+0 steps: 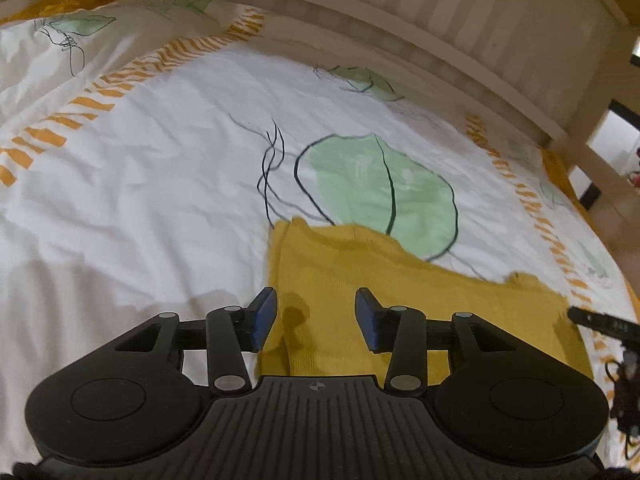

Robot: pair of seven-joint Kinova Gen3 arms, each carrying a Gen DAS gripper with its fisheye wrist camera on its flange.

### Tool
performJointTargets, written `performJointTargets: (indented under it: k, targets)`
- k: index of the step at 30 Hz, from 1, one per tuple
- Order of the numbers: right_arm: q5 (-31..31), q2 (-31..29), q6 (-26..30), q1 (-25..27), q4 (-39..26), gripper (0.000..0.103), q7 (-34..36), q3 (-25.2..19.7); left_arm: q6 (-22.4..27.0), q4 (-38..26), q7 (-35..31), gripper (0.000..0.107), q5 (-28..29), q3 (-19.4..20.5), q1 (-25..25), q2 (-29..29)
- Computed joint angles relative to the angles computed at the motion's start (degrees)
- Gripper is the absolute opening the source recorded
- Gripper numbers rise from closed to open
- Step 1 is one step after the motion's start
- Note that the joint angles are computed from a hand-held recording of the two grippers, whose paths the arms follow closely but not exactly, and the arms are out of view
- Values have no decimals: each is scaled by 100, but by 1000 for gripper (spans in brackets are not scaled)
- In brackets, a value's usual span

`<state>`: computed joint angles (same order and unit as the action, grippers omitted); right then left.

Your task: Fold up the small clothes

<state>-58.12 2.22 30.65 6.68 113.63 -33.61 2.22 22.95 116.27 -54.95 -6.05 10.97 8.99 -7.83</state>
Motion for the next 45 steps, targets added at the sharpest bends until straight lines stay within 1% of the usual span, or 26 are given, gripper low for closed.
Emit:
performJointTargets:
  k: [4,7,11,12,14,15,17,19,20,21,22,24,25,29,31,32,33,35,36,37,38,39,40,42,43,45]
  targets:
    - [129,9,35,-2,15,54,-144,6,135,30,-214,43,168,-74,108,-5]
    - [185,-25,-149,-45,66,54,-314,-8,113,96,-335,43,329,-130,148,-8]
    - [158,21,-26,-7,40,55,-304,-1,105,183,-523,44,612,-224,202,-44]
    - [96,22,10,-2,48,52,-213,3,112,193,-529,47,640,-215,195,-49]
    - [224,-35,-93,-40,74,28,-255,-60,121,206,-545,52,694,-208,186,-54]
    - [428,-59,-162,-92,57,12,-415,-85,120,207,-550,52,722,-207,183,-53]
    - [894,-132,-237,-189,6,11,-771,-157,129,202,-576,53,793,-219,187,-52]
    - [1360,-246,-608,-333,64,10,-1002,-295,193,158,-481,53,724,-149,144,-42]
    - [1593,-337,-841,-286,114,9,-1110,-436,228,135,-369,53,628,-82,106,-43]
    - [1826,-397,-1030,-303,140,9,-1311,-471,244,121,-266,54,535,-26,80,-47]
    - [2052,-386,-1125,-376,110,8,-1544,-401,248,113,-195,55,470,8,72,-47]
    - [2278,-188,-1037,-570,-48,8,-2010,-83,198,129,-106,60,411,37,94,-47]
    - [2465,-143,-926,-586,-115,8,-2243,-49,186,124,-93,61,405,39,116,-32]
    - [3323,-85,-924,-684,-117,8,-2989,-184,304,12,179,65,119,199,144,50]
    - [3623,-73,-948,-734,-100,8,-3285,-210,441,-105,366,69,-74,289,188,117]
    - [3696,-37,-880,-735,-138,9,-3393,-206,535,-189,484,73,-198,341,220,169]
    - [3675,5,-801,-717,-188,11,-3423,-208,649,-284,615,78,-335,390,263,230]
    - [3418,-43,-838,-639,-151,19,-3310,-232,882,-481,776,83,-539,426,404,356]
    - [3285,-91,-846,-621,-126,34,-3231,-223,996,-568,826,84,-614,419,487,413]
    - [3097,-132,-857,-600,-92,57,-3058,-212,1101,-652,870,86,-682,411,573,467]
    - [2877,-220,-860,-579,-35,66,-2825,-200,1179,-709,902,87,-717,390,656,501]
    - [2677,-290,-860,-598,8,77,-2592,-157,1236,-754,913,88,-734,368,735,528]
    - [2514,-392,-878,-721,78,77,-2373,-19,1281,-793,916,89,-760,352,808,553]
    - [2436,-599,-853,-701,177,78,-2214,-37,1420,-873,1063,94,-966,372,950,589]
    - [2447,-669,-813,-758,190,82,-2230,18,1490,-909,1160,94,-1084,385,1018,602]
    - [2261,-874,-703,-902,288,88,-2085,209,1645,-985,1280,97,-1237,401,1143,616]
